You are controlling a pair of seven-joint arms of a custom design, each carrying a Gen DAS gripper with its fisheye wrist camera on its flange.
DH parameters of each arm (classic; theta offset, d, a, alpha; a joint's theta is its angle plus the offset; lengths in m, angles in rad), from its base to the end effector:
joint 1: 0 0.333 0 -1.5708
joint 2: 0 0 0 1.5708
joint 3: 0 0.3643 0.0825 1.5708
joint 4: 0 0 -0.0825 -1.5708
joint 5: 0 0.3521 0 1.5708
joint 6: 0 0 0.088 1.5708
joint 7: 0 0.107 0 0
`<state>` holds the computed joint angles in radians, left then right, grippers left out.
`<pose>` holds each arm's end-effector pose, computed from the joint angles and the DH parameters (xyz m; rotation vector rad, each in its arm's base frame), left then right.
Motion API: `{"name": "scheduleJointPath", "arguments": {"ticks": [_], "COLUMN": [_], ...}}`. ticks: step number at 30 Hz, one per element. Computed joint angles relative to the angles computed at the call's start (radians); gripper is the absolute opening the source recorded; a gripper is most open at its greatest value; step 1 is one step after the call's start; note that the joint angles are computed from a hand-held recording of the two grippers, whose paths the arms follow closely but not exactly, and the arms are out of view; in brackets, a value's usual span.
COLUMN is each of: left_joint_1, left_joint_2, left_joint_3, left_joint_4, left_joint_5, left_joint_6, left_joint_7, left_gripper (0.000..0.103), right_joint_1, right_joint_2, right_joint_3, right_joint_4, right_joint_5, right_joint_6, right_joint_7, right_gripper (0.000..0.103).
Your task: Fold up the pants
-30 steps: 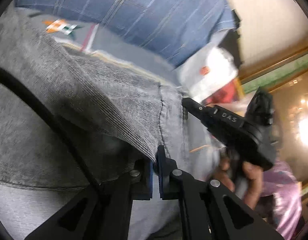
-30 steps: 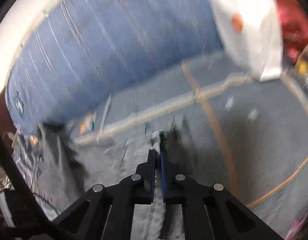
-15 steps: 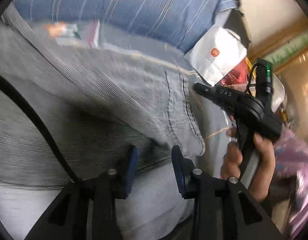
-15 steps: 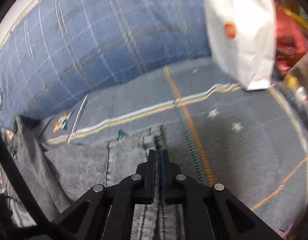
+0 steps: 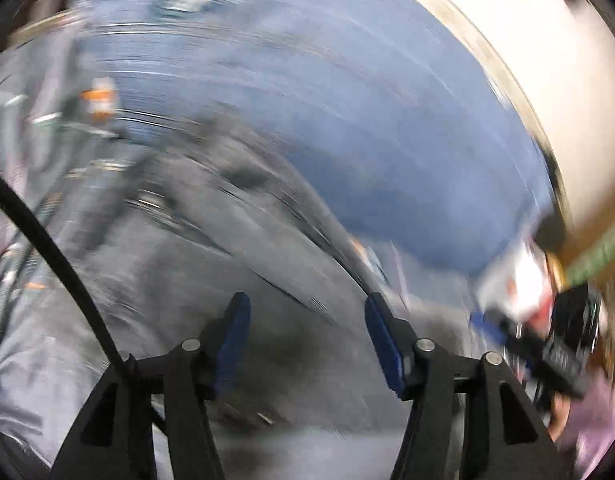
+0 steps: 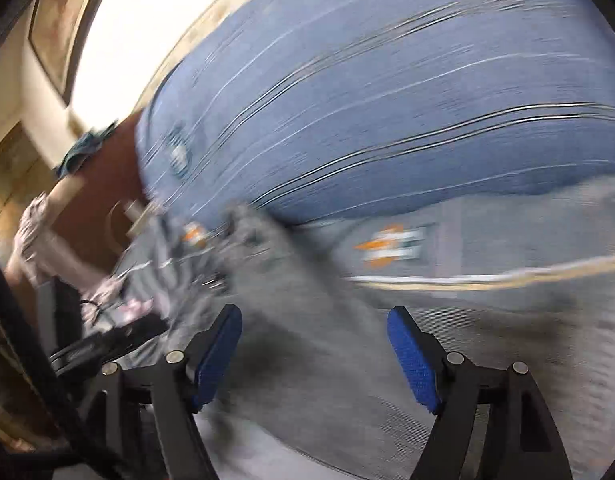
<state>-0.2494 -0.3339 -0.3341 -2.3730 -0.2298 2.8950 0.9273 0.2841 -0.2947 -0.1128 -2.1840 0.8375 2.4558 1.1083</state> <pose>0.3733 -0.2562 0.6059 -2.1722 1.7277 -1.2351 0.4601 0.0718 0.6295 -1.6802 1.5005 0.0210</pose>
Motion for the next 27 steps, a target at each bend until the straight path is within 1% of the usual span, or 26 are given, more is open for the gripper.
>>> {"name": "scheduleJointPath", "arguments": {"ticks": [1,2,3,4,5,7,8,9,10,11,12,13,14,15,16,18,19,20,22,23,24,25,26,27], "left_joint_1": [0.068,0.155,0.219,0.271,0.292,0.293,0.288,0.276,0.254,0.245,0.242,0.239,0.23,0.215,0.2,0.166,0.149,0.108,0.054,0.035,0.025,0.015,0.016,0.033], "left_joint_2": [-0.012,-0.028,-0.037,-0.042,-0.042,-0.034,-0.027,-0.02,-0.014,-0.016,-0.014,-0.012,-0.017,-0.021,-0.025,-0.035,-0.039,-0.044,-0.059,-0.069,-0.078,-0.092,-0.117,-0.136], "left_joint_3": [-0.039,-0.08,-0.109,-0.133,-0.128,-0.095,-0.08,-0.065,-0.034,-0.023,-0.013,-0.003,0.008,0.025,0.042,0.072,0.085,0.118,0.16,0.176,0.184,0.192,0.191,0.175], "left_joint_4": [-0.024,-0.04,-0.035,-0.027,-0.029,-0.035,-0.03,-0.027,-0.031,-0.031,-0.028,-0.031,-0.038,-0.045,-0.051,-0.065,-0.068,-0.075,-0.08,-0.08,-0.083,-0.089,-0.104,-0.116], "left_joint_5": [0.03,0.093,0.146,0.202,0.238,0.271,0.274,0.272,0.254,0.252,0.251,0.247,0.237,0.216,0.193,0.139,0.11,0.052,-0.043,-0.085,-0.119,-0.155,-0.183,-0.188], "left_joint_6": [0.019,-0.005,-0.06,-0.124,-0.147,-0.157,-0.171,-0.174,-0.163,-0.17,-0.178,-0.167,-0.162,-0.153,-0.142,-0.112,-0.1,-0.077,-0.059,-0.066,-0.072,-0.078,-0.087,-0.091], "left_joint_7": [-0.064,-0.156,-0.217,-0.277,-0.303,-0.326,-0.343,-0.353,-0.342,-0.343,-0.348,-0.352,-0.35,-0.338,-0.32,-0.274,-0.248,-0.2,-0.124,-0.089,-0.064,-0.042,-0.036,-0.039], "left_gripper": [0.062,0.062,0.062,0.062,0.062,0.062,0.062,0.062,0.062,0.062,0.062,0.062,0.062,0.062,0.062,0.062,0.062,0.062,0.064,0.066,0.067,0.067,0.067,0.067], "right_joint_1": [0.019,0.005,0.025,0.022,0.02,0.013,0.016,0.021,0.004,0.011,0.014,-0.004,-0.037,-0.037,-0.024,-0.033,-0.04,-0.046,-0.019,-0.002,0.016,0.035,0.056,0.078], "right_joint_2": [0.043,0.08,0.151,0.201,0.257,0.388,0.453,0.529,0.605,0.655,0.703,0.731,0.756,0.751,0.723,0.627,0.567,0.494,0.397,0.367,0.317,0.285,0.255,0.227], "right_joint_3": [0.015,0.047,0.066,0.084,0.106,0.143,0.156,0.161,0.186,0.177,0.177,0.2,0.246,0.258,0.251,0.292,0.315,0.338,0.341,0.339,0.339,0.335,0.331,0.325], "right_joint_4": [0.041,0.076,0.144,0.19,0.245,0.385,0.453,0.54,0.627,0.694,0.746,0.781,0.81,0.805,0.764,0.641,0.576,0.499,0.402,0.37,0.315,0.28,0.242,0.201], "right_joint_5": [-0.017,-0.025,-0.072,-0.099,-0.142,-0.221,-0.287,-0.351,-0.378,-0.398,-0.428,-0.41,-0.392,-0.422,-0.423,-0.406,-0.367,-0.307,-0.25,-0.224,-0.184,-0.174,-0.156,-0.106], "right_joint_6": [0.001,-0.006,0.008,0.011,0.019,0.001,0.007,-0.009,-0.04,-0.074,-0.082,-0.105,-0.139,-0.146,-0.11,-0.009,0.028,0.07,0.109,0.124,0.143,0.156,0.171,0.176], "right_joint_7": [0.018,0.022,0.052,0.069,0.109,0.184,0.237,0.302,0.338,0.363,0.409,0.405,0.383,0.413,0.406,0.348,0.311,0.254,0.202,0.188,0.158,0.15,0.138,0.11], "right_gripper": [0.079,0.078,0.078,0.078,0.078,0.078,0.078,0.078,0.078,0.078,0.076,0.052,0.007,0.007,0.007,0.007,0.007,0.007,0.007,0.007,0.007,0.007,0.007,0.007]}}
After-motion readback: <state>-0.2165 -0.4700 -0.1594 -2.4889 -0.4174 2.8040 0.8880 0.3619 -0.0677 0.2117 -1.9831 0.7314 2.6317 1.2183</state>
